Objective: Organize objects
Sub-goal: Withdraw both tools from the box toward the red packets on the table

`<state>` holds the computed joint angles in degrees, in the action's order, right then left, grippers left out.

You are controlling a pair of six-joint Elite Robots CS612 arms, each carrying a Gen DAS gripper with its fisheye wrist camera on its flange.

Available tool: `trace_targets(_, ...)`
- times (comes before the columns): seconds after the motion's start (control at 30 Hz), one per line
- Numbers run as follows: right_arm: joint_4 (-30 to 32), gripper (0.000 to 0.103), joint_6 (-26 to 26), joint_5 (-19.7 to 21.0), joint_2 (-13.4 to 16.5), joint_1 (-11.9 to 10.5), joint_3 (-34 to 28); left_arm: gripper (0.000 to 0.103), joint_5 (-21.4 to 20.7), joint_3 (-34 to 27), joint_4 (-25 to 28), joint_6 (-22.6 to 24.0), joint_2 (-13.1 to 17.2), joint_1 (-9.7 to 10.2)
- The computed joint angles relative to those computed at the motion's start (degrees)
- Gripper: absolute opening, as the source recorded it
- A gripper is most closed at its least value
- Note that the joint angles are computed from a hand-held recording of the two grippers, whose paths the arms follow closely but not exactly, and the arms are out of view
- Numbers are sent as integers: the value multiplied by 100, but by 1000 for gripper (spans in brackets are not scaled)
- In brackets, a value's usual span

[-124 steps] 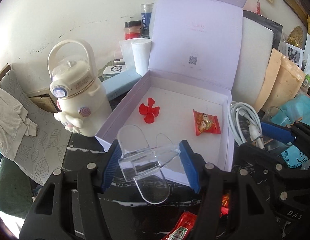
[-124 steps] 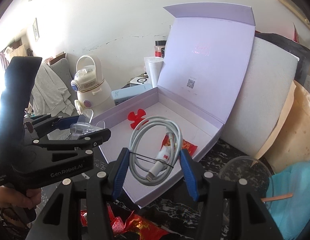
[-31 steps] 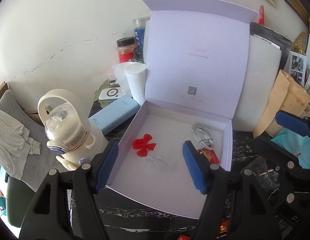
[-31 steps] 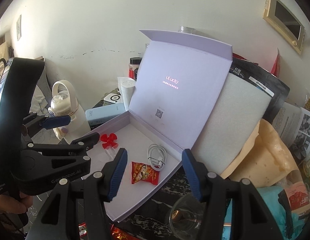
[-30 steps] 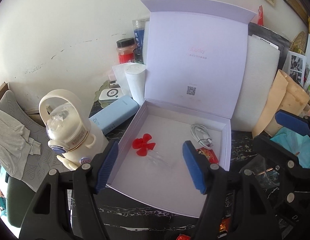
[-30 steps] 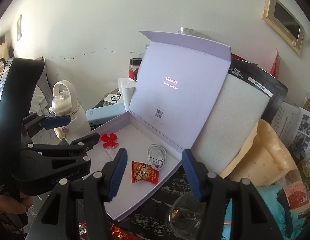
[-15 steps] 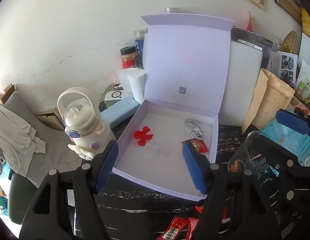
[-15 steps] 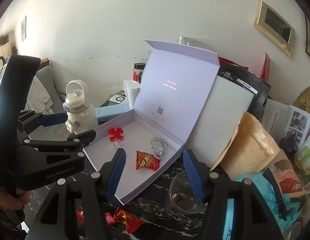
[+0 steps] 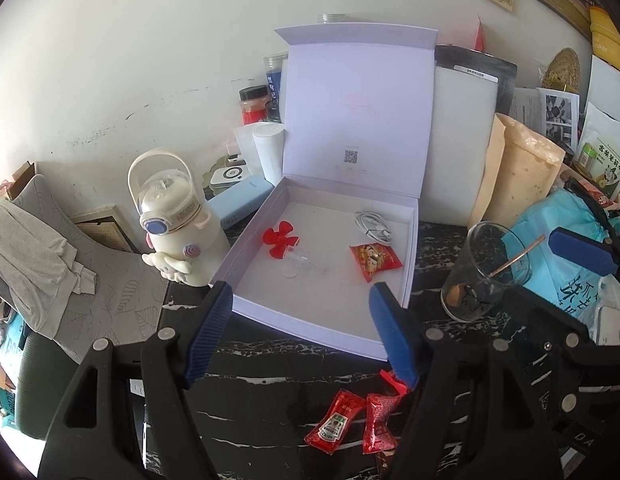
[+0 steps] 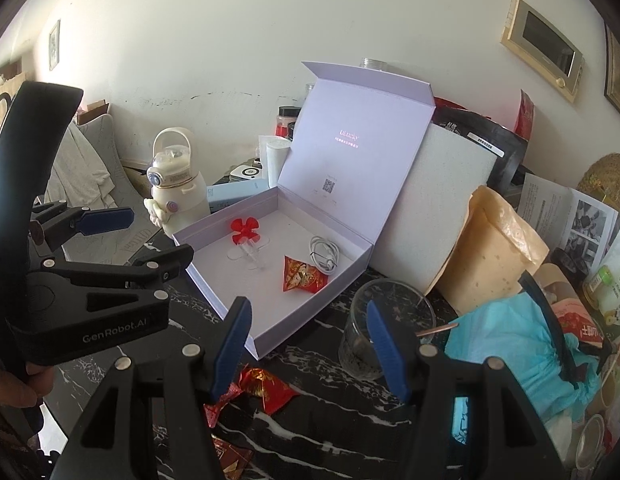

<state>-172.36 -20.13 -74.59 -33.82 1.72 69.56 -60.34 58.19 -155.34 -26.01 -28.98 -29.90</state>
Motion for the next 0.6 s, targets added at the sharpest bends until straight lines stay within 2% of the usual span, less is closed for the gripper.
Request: trace_targets(0.6,-74,61,-198,212,-167,-86,731,73,-75,791,-222,-295,-259,-163)
